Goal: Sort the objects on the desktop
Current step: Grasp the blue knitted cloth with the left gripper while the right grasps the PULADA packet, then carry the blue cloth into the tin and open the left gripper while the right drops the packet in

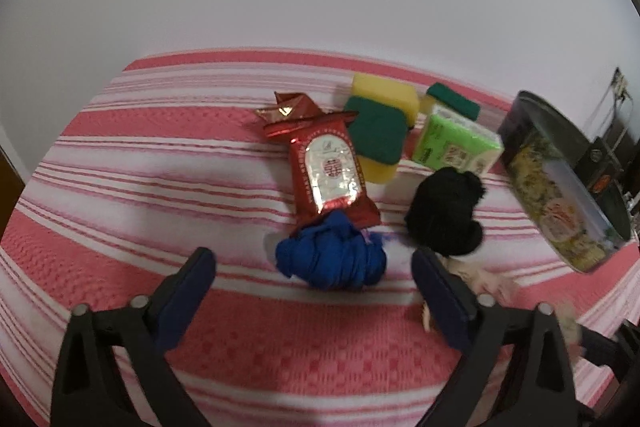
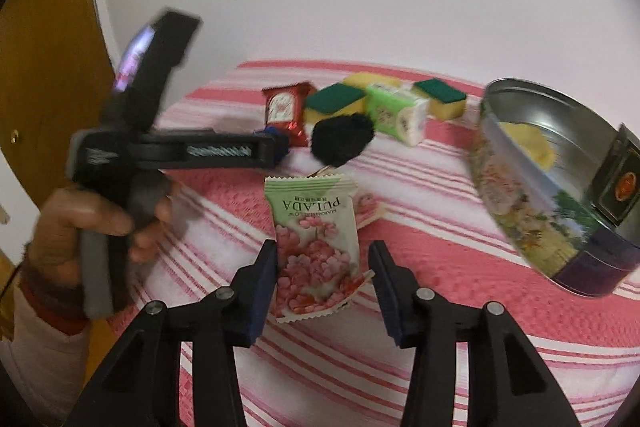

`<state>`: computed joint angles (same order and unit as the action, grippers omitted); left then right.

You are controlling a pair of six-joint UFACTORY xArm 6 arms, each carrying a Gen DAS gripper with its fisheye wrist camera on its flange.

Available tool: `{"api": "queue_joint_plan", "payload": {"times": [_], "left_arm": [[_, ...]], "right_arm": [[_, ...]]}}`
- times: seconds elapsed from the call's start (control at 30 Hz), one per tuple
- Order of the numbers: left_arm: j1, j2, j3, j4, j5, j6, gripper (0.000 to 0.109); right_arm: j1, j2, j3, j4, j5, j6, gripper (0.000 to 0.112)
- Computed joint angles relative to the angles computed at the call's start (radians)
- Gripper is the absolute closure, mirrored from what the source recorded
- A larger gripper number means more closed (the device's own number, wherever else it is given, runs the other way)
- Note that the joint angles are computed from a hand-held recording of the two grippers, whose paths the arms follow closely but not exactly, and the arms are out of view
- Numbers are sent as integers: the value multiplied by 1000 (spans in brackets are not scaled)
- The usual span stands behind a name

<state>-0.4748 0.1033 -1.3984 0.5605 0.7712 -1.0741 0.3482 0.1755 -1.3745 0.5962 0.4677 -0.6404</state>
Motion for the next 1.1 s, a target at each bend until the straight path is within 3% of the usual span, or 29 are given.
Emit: {"api": "queue_joint_plan", "payload": {"times": [0.27,0.43,0.73,1.1], "left_arm": [[2,21,-20,-4,23,5,50],[8,-34,51,3,-33,-53,50],[-52,-146,131,156,-51,-217,50],[-151,-23,-81,234,16,-162,50]], "right_arm": [[-26,-11,3,122,11,-60,63],[-31,-3,-2,172,11,-71,63],[-49,-8,7,265,-35,-118,63],[-85,-68,44,379,-109,-174,63]]}}
